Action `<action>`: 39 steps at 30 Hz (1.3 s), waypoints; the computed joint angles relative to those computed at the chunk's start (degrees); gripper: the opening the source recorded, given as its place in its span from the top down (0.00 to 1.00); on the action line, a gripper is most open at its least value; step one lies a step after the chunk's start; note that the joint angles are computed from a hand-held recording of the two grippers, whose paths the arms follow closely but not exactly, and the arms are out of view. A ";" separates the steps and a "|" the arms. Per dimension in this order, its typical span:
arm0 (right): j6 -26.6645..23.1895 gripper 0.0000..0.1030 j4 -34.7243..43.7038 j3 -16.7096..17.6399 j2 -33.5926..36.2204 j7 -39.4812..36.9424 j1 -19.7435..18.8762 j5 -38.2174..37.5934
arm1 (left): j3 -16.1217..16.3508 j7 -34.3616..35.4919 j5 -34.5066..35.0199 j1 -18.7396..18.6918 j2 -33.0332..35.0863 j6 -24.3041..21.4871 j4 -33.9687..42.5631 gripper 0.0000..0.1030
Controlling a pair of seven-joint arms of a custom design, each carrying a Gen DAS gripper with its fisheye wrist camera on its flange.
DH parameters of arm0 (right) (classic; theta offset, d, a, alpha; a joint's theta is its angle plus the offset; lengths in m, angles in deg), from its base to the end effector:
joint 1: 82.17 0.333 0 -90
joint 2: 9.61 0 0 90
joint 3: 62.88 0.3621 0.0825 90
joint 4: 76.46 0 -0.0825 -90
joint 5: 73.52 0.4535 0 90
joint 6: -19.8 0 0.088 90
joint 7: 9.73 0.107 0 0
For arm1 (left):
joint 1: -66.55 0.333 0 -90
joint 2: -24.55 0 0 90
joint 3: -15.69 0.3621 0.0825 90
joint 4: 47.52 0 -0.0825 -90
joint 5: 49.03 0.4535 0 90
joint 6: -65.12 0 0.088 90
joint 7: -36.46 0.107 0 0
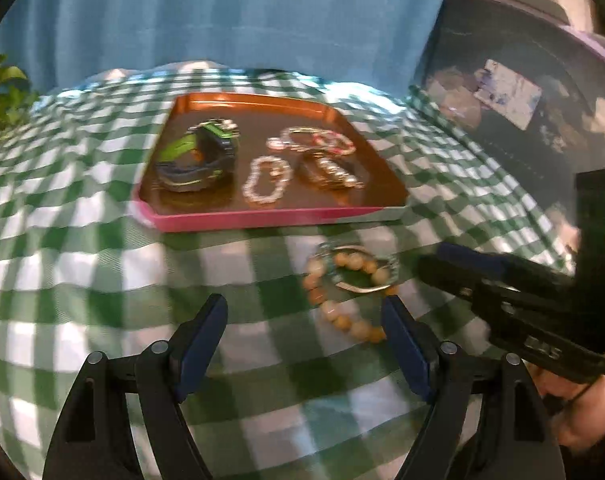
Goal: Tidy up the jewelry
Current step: 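Withdraw both open tools from the tray toward the wooden-bead bracelet, then grasp the wooden-bead bracelet with the left tool while the right tool grasps the teal-beaded bracelet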
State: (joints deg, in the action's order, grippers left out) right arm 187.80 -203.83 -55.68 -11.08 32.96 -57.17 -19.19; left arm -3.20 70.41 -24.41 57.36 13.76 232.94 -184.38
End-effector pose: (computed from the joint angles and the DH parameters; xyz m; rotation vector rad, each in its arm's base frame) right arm 0.5439 0.2817 0.4561 -2.0126 1.1597 -0.2631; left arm 0.4822 -0.2933 0.4705 -1.9544 1.7985 -0.9417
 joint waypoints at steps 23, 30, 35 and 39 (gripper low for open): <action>-0.26 0.95 0.87 0.92 2.85 16.63 -2.46 -26.31 | 2.47 -3.36 5.60 -1.73 1.87 -5.95 2.23 0.90; 1.14 0.95 -2.15 -0.53 0.01 20.85 -3.47 -29.70 | 1.51 -4.52 4.12 -0.22 -1.73 -6.94 -0.87 0.90; 0.48 0.94 -2.95 -1.97 -1.38 12.18 -1.65 -19.21 | 1.30 -4.50 1.97 -0.23 -2.28 -8.59 -1.04 0.87; 1.91 0.65 -2.72 -1.54 -0.72 12.00 -1.46 -19.11 | 1.30 -1.17 0.95 -0.96 -1.68 -10.49 0.04 0.82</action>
